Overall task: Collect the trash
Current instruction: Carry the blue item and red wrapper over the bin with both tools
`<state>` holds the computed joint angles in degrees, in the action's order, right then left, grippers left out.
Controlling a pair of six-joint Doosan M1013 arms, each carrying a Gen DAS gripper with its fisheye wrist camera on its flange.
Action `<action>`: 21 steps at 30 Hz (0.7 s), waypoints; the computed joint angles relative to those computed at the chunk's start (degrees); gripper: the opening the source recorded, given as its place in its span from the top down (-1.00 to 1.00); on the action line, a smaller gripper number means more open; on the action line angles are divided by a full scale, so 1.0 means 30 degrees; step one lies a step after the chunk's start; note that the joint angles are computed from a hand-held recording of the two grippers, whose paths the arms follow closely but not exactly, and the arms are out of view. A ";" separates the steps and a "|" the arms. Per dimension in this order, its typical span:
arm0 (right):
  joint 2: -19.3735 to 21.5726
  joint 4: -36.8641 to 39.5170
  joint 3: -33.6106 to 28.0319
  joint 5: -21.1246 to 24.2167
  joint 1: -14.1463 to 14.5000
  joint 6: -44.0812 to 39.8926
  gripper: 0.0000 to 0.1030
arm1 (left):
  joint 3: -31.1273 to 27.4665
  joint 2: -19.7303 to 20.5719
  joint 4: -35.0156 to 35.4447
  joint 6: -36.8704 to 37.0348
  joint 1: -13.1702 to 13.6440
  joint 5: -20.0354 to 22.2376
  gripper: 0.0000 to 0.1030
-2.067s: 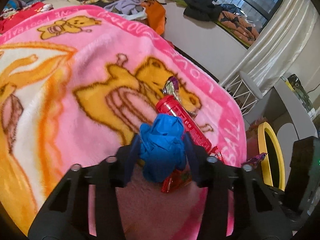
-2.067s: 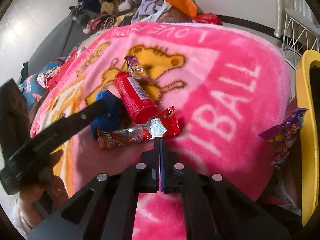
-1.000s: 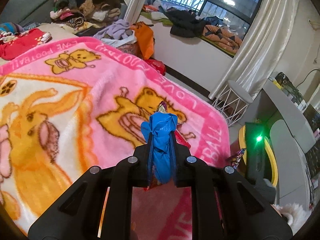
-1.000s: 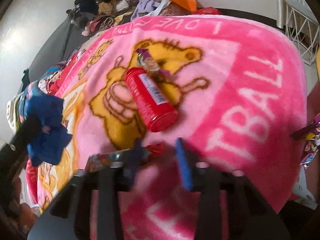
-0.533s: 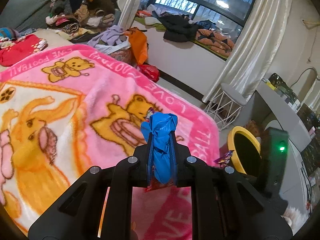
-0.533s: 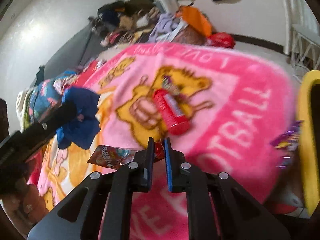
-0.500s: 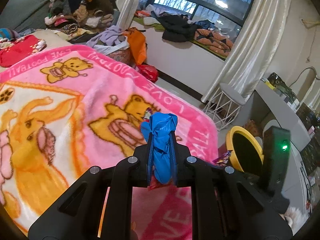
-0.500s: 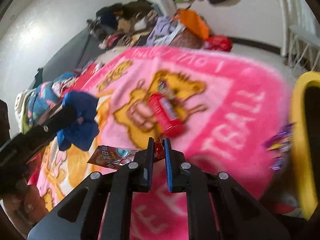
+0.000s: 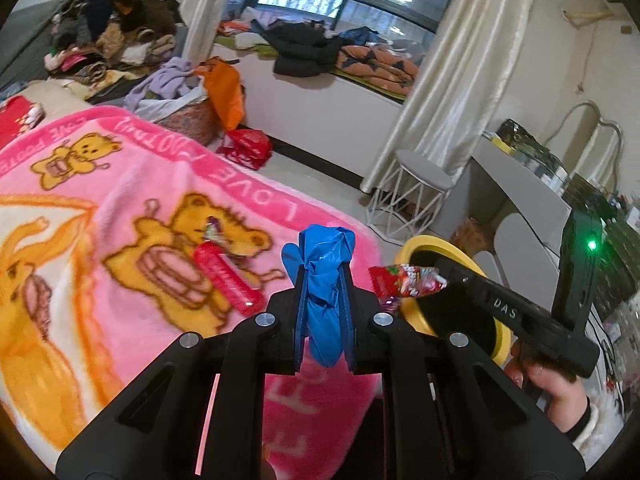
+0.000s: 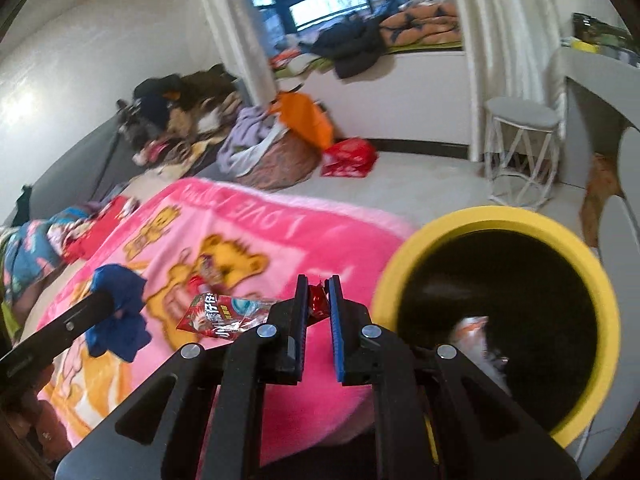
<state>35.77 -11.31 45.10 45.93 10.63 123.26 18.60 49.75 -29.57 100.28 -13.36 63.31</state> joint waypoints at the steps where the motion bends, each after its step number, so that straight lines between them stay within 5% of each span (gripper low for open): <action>1: -0.0242 -0.0369 0.0405 -0.0161 -0.0067 0.0419 0.80 | -0.0051 0.0027 -0.0045 0.0098 -0.0052 0.0033 0.81; 21: -0.2078 -0.5123 0.3829 -0.0327 -0.0999 0.6872 0.80 | -0.2182 0.1141 -0.1030 0.2030 -0.1275 0.2143 0.80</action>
<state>29.53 -26.68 56.58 44.95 7.63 143.88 12.06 53.17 -32.66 106.37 -17.18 69.74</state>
